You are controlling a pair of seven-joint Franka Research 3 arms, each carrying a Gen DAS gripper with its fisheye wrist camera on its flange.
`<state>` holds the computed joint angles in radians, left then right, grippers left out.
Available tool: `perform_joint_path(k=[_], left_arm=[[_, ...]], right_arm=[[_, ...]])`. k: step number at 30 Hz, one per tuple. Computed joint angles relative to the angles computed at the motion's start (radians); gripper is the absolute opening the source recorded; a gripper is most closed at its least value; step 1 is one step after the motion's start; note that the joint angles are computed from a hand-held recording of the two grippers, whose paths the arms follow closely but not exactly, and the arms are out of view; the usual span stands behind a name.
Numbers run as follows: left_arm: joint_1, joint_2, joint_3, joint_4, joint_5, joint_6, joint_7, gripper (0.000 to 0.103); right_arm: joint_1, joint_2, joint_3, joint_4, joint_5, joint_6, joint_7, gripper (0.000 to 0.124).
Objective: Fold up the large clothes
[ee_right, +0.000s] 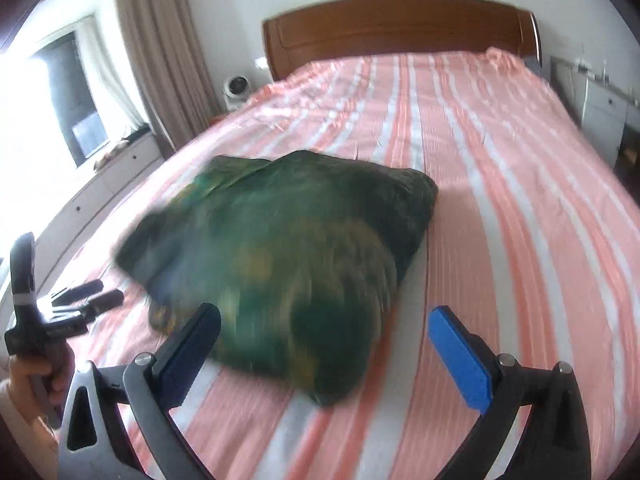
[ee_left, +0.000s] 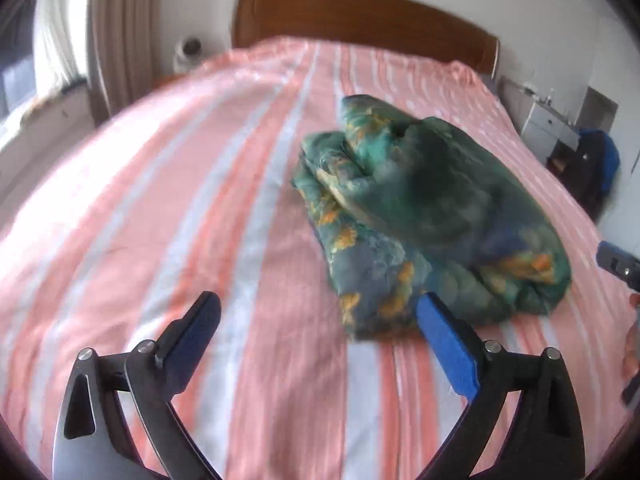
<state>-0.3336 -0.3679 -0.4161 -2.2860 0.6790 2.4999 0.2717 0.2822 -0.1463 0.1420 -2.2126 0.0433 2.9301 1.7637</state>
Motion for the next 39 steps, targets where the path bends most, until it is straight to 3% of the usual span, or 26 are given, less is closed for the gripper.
perform_joint_path(k=[3, 7, 8, 9, 12, 18, 21, 24, 28, 30, 33, 39], left_arm=[[-0.002, -0.076, -0.087, -0.008, 0.052, -0.128, -0.061, 0.102], [-0.072, -0.227, -0.08, -0.063, 0.074, -0.272, -0.029, 0.103], [-0.064, -0.233, -0.109, -0.048, 0.069, -0.29, -0.03, 0.103], [-0.08, -0.275, -0.104, -0.063, 0.056, -0.303, -0.016, 0.103], [-0.092, -0.314, -0.137, -0.053, 0.031, -0.338, -0.024, 0.103], [-0.075, -0.279, -0.28, 0.062, 0.056, -0.571, -0.074, 0.103], [-0.086, -0.276, -0.315, 0.097, 0.071, -0.638, -0.107, 0.103], [-0.104, -0.27, -0.327, 0.117, 0.09, -0.674, -0.138, 0.103], [-0.129, -0.248, -0.335, 0.145, 0.112, -0.712, -0.124, 0.103], [-0.154, -0.244, -0.32, 0.147, 0.106, -0.708, -0.117, 0.103], [-0.184, -0.236, -0.298, 0.145, 0.08, -0.689, -0.104, 0.103], [-0.24, -0.223, -0.248, 0.157, -0.027, -0.678, -0.08, 0.103]], right_arm=[[-0.075, -0.123, 0.072, -0.113, -0.165, 0.017, 0.116, 0.103], [-0.213, -0.302, 0.209, -0.24, -0.328, 0.04, 0.278, 0.103], [-0.238, -0.332, 0.217, -0.27, -0.327, 0.068, 0.282, 0.103], [-0.227, -0.398, 0.217, -0.312, -0.344, 0.07, 0.322, 0.103], [-0.255, -0.555, 0.253, -0.414, -0.27, 0.092, 0.321, 0.103], [-0.256, -0.786, 0.274, -0.528, -0.174, 0.066, 0.322, 0.103], [-0.226, -0.836, 0.256, -0.538, -0.138, 0.01, 0.287, 0.103], [-0.178, -0.844, 0.222, -0.539, -0.108, -0.051, 0.242, 0.103], [-0.203, -0.944, 0.265, -0.59, -0.081, -0.038, 0.281, 0.103], [-0.188, -0.943, 0.261, -0.577, -0.079, -0.083, 0.268, 0.103], [-0.206, -0.921, 0.298, -0.514, -0.096, -0.232, 0.279, 0.103], [-0.132, -0.875, 0.295, -0.454, -0.102, -0.332, 0.299, 0.103]])
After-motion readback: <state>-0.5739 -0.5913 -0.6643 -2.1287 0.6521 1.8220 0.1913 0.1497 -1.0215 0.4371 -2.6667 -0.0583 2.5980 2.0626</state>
